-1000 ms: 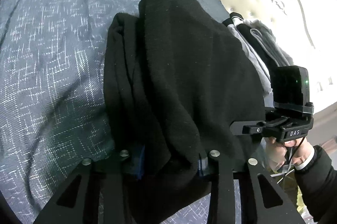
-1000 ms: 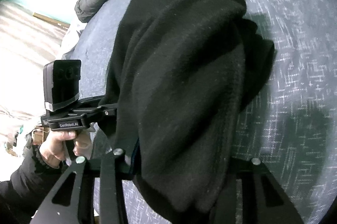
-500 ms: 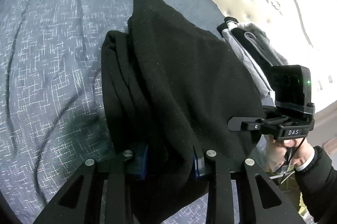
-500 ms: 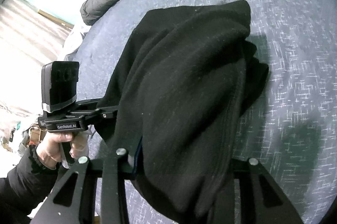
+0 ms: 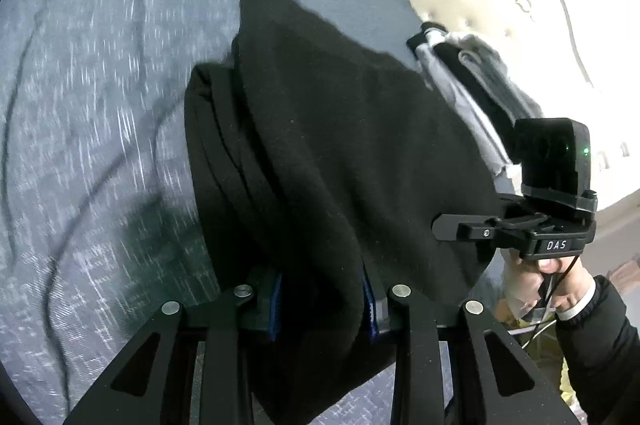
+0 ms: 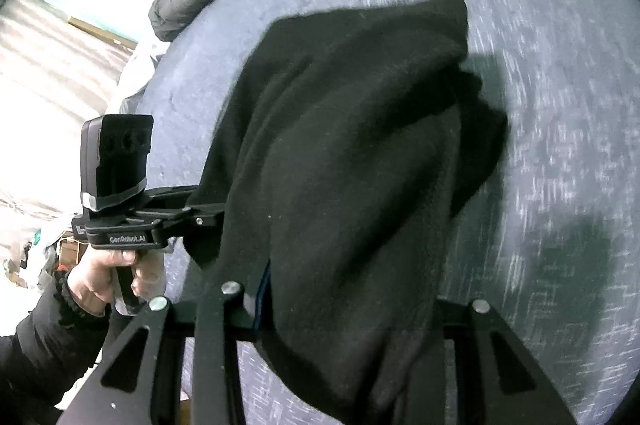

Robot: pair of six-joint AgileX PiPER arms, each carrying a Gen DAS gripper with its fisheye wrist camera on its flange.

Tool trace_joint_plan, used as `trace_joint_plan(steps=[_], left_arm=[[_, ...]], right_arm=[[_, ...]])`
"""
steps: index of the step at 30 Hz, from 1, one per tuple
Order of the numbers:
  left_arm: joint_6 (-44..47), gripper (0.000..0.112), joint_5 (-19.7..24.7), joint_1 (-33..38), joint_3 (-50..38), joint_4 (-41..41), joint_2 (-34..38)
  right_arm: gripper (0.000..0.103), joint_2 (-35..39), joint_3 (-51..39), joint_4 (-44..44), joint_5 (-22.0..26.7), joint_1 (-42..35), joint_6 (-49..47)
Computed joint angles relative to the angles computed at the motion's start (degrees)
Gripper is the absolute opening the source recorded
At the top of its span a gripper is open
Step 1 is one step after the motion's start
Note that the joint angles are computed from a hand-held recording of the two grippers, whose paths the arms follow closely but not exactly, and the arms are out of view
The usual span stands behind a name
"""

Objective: Fold clothes
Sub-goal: 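Lift the black bundle with both tools, gripping its two edges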

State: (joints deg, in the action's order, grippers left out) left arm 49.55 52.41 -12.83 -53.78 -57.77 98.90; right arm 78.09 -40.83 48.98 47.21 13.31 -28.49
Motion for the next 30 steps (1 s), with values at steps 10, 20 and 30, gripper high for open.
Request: trace_joint_plan(steps=[10, 20, 30], left_arm=[[2.0, 0.054, -0.7, 2.2, -0.7, -0.7, 2.9], [6.0, 0.069, 2.0, 3.5, -3.3, -4.6, 9.5], [2.1, 0.072, -0.5, 6.1, -2.2, 2.7, 4.4]], right_arm=[[0.067, 2.7, -1.1, -1.9, 0.1, -0.9, 2.2], [0.081, 5.7, 1.6, 4.5, -1.4, -2.3, -3.6], [0.081, 6.6, 1.0, 5.5, 0.1, -3.3, -5.1]])
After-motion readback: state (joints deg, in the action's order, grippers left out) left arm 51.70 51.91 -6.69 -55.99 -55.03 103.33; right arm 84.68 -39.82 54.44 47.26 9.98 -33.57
